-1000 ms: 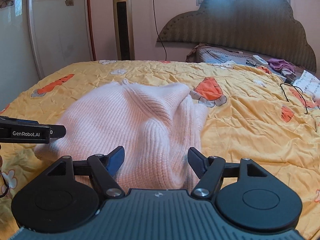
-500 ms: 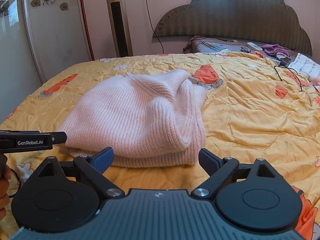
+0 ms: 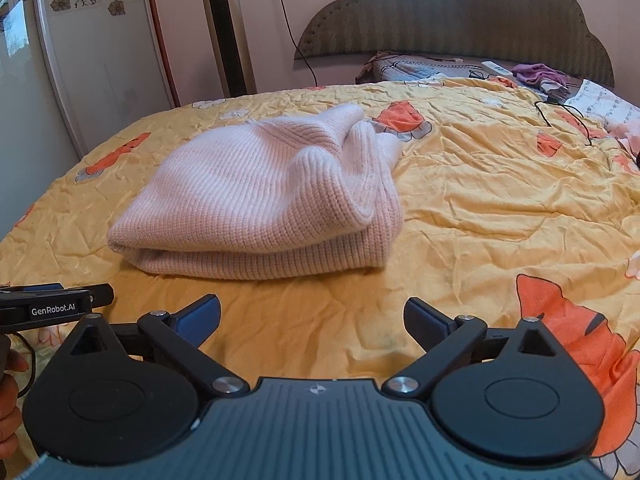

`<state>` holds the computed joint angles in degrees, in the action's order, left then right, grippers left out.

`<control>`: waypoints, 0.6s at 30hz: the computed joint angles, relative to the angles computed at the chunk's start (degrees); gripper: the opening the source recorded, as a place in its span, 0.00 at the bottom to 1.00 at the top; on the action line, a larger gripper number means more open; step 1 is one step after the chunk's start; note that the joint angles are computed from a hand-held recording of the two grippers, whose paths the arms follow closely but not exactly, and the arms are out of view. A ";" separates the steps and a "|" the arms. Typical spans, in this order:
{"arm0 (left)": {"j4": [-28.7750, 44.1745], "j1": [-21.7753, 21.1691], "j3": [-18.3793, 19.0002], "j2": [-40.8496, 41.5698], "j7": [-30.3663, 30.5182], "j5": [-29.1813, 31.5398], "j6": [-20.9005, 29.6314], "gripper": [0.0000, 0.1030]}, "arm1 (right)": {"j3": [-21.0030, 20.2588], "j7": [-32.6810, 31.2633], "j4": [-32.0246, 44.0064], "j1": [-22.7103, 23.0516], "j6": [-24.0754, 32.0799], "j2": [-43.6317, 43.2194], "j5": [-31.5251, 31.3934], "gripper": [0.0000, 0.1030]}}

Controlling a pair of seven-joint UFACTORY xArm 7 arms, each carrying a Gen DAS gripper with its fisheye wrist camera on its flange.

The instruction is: Fold small clothes

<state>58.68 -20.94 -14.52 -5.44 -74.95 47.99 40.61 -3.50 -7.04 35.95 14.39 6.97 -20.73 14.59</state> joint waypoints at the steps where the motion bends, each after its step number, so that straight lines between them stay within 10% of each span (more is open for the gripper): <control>1: 0.05 -0.03 -0.12 0.19 -0.42 0.35 0.26 0.70 | -0.05 -0.24 -0.30 0.15 -0.15 -0.11 -0.06 0.97; 18: 0.83 -2.40 0.23 2.62 -5.59 6.60 1.97 0.85 | -2.78 -2.95 -2.32 2.72 -4.26 1.19 0.31 0.97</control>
<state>59.51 -23.34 -14.29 -2.82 -80.54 54.59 42.58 -6.28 -9.99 33.63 17.11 2.72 -19.53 14.90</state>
